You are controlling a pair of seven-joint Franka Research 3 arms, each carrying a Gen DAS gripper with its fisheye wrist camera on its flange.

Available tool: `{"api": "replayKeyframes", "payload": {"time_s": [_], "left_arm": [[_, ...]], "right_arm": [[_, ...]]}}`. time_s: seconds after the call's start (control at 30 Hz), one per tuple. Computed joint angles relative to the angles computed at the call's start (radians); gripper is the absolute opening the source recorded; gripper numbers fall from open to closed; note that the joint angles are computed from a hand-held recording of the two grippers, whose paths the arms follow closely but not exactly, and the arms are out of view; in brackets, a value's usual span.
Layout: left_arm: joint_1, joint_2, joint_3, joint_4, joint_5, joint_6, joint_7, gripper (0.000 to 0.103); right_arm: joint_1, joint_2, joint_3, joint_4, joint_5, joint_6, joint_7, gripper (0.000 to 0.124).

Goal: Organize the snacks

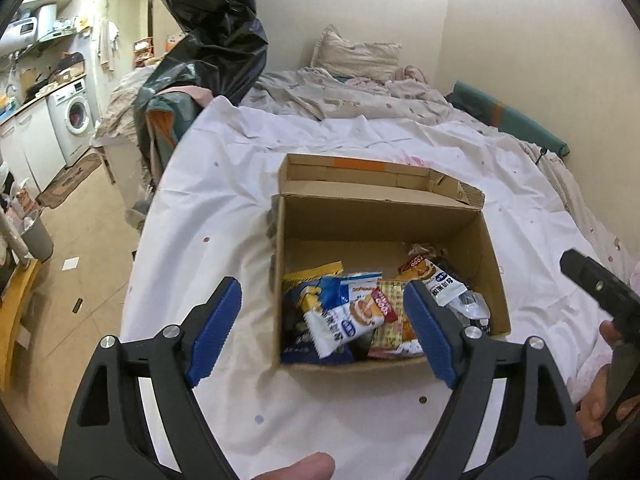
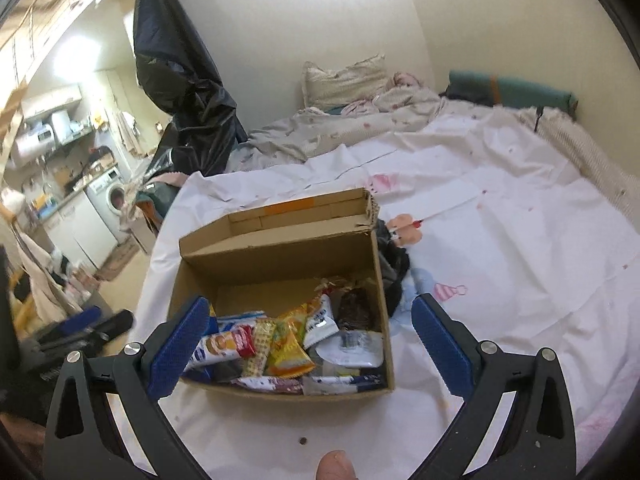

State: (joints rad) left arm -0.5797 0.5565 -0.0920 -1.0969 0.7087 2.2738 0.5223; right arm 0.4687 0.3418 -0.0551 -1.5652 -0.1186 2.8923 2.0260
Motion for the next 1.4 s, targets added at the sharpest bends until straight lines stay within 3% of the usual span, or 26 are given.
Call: {"api": "replayKeyframes", "payload": {"time_s": [0.1,0.2,0.47,0.7,1.4], "left_arm": [[-0.018,-0.075,0.016,-0.109,0.06,0.017,-0.081,0.089],[-0.021,-0.12,0.01,-0.179,0.119,0.015,-0.156,0.103],[-0.01,-0.148,-0.034,-0.236,0.185,-0.029,-0.178,0.103],[-0.006,-0.128,-0.045,-0.214,0.185,-0.03,-0.16,0.103],[-0.015,-0.11,-0.036,-0.195,0.162,-0.026,-0.144,0.103]], "right_arm": [[0.05,-0.037,-0.048,-0.052,-0.086,0.009,0.066,0.103],[0.044,-0.068,-0.029,-0.098,-0.105,0.015,0.081,0.103],[0.025,-0.097,0.021,-0.165,-0.115,-0.024,0.096,0.103],[0.063,-0.073,-0.019,-0.14,-0.252,-0.037,0.201,0.103],[0.047,-0.042,-0.01,-0.11,-0.225,-0.045,0.194,0.103]]}}
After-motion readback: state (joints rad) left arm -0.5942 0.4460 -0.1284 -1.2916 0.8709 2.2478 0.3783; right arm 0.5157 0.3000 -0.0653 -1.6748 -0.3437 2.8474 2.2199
